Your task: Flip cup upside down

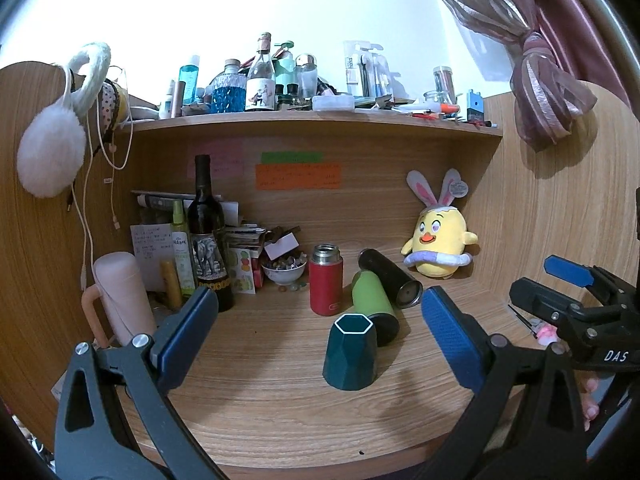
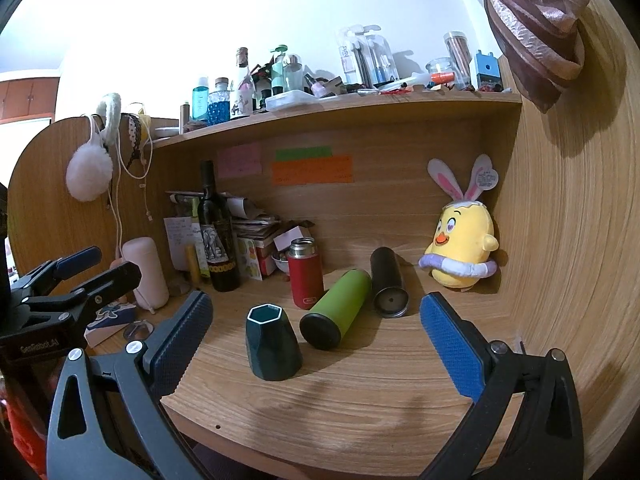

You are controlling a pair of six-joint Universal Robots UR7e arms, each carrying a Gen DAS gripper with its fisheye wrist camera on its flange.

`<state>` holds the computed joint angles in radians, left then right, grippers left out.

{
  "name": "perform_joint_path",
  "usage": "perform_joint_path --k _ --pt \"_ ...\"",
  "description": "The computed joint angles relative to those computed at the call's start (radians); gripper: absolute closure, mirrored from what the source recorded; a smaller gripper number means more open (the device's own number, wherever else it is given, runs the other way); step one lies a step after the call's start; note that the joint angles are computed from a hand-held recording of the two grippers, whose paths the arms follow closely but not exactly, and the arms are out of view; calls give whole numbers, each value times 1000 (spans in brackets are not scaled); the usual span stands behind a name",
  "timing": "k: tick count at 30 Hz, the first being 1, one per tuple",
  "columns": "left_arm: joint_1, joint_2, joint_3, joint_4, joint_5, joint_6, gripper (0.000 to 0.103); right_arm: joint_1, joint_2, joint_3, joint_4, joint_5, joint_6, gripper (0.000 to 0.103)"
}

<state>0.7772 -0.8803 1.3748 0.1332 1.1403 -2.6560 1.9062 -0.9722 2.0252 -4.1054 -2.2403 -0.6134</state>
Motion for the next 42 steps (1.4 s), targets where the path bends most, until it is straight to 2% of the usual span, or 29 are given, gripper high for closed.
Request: perform_joint_path --k 42 --pt "-8 -4 6 4 -7 -17 0 2 -2 3 -3 2 -2 0"
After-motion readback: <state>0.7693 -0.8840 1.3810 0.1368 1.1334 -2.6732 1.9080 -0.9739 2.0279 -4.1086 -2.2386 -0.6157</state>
